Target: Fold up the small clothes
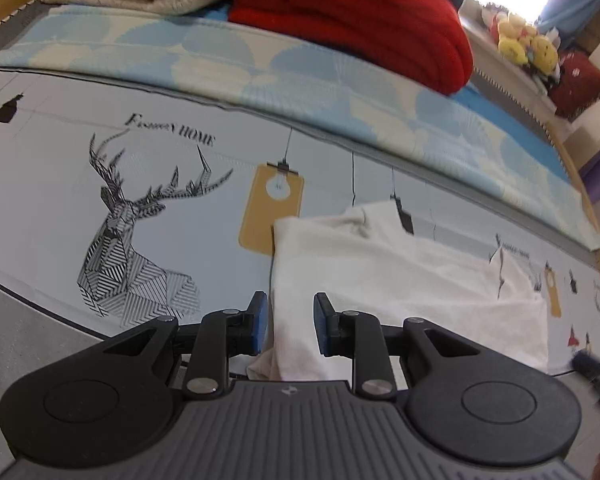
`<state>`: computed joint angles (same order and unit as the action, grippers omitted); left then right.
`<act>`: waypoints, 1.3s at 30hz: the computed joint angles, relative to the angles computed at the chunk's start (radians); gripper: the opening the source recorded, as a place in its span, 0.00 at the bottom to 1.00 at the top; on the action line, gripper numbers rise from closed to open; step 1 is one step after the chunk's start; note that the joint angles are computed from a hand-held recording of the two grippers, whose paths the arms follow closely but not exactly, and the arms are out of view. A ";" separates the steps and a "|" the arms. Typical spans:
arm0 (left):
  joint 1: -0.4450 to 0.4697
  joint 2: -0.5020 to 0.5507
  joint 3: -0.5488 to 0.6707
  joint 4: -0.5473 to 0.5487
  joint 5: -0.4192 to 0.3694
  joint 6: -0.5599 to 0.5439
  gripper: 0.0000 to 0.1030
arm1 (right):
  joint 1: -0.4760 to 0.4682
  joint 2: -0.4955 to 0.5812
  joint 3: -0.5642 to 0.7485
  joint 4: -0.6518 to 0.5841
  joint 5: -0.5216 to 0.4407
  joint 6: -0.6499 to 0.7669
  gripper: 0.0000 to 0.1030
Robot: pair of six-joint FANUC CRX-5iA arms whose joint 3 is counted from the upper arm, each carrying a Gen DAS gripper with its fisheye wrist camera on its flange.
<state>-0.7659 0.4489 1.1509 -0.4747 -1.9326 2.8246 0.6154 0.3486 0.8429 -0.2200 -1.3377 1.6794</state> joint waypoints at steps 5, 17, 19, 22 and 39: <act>0.008 0.062 0.071 0.013 -0.033 -0.018 0.27 | -0.058 -0.037 -0.181 0.235 0.188 -0.267 0.29; 0.067 0.073 -0.038 0.107 0.004 0.031 0.42 | -0.184 0.201 0.056 0.014 0.079 -0.421 0.33; 0.078 0.049 -0.099 0.137 0.044 0.041 0.49 | -0.195 0.228 0.087 -0.024 0.078 -0.440 0.38; 0.084 0.037 -0.140 0.151 0.069 0.033 0.50 | -0.196 0.265 0.128 -0.029 0.084 -0.456 0.34; 0.047 0.037 -0.083 0.008 0.098 0.006 0.04 | -0.205 0.313 0.228 -0.025 0.017 -0.429 0.40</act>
<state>-0.7187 0.4860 1.0682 -0.4669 -1.8349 2.8308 0.4101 0.6614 1.0713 -0.2449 -1.3205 1.2500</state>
